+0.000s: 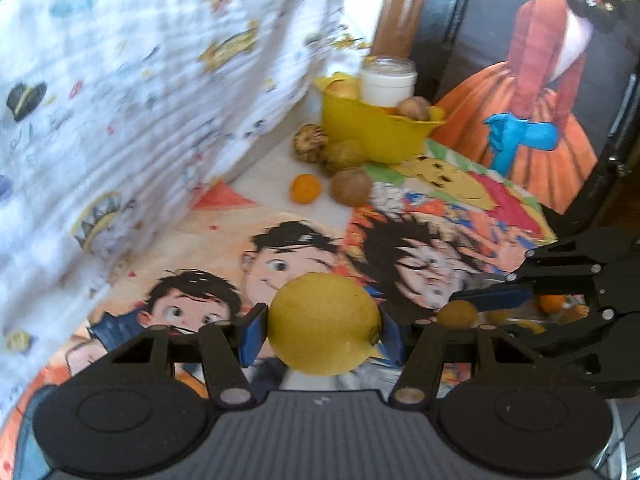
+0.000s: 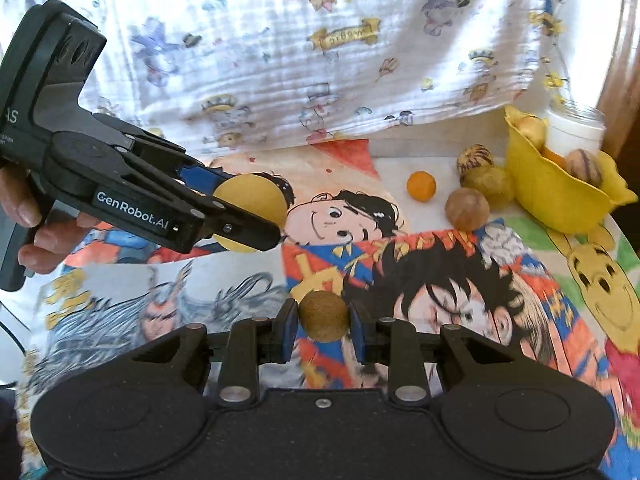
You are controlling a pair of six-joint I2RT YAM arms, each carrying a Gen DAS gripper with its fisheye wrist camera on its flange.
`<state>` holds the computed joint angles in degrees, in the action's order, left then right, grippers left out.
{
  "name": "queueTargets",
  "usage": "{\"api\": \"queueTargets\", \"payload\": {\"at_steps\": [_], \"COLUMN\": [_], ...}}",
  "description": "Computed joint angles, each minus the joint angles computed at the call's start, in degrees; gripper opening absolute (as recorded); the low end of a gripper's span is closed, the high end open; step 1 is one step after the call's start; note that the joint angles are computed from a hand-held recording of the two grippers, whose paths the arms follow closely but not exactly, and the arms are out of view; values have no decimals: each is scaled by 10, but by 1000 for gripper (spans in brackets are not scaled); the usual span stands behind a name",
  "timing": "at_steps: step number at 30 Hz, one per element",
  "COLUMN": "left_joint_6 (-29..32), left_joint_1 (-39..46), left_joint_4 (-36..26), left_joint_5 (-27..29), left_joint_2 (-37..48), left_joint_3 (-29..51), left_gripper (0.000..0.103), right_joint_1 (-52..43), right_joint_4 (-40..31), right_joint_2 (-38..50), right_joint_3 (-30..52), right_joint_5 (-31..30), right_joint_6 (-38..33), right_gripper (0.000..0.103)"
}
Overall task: Organize fruits
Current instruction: 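Grasp the yellow lemon with the left tool while the right tool grasps the small brown fruit, then carry the lemon onto the grey tray with the left tool while the right tool carries its brown fruit there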
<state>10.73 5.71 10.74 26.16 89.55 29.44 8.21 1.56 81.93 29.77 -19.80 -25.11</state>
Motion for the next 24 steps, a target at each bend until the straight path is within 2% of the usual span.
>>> {"api": "queueTargets", "payload": {"at_steps": [7,13,16,19,24], "left_joint_6": [-54,-117,-149,-178,-205], "left_joint_1": [-80,-172,-230,-282,-352], "left_joint_4": [-1,-14,-5,9,44], "left_joint_5": [-23,-54,-92,-121,-158], "left_joint_2": [-144,-254,-288,-293,-264], "left_joint_3": [-95,-160,-187,-203,-217], "left_gripper": [62,62,62,62,62], "right_joint_1": [-87,-240,-337,-415,-496], "right_joint_4": [-87,-202,-241,-250,-215], "right_joint_2": [-188,-341,-361,-362,-353], "right_joint_3": [-97,-160,-177,-195,-224], "right_joint_5": [-37,-93,-136,-170,-188], "right_joint_6": [-31,-130,-189,-234,-265], "right_gripper": [30,30,30,30,30]}}
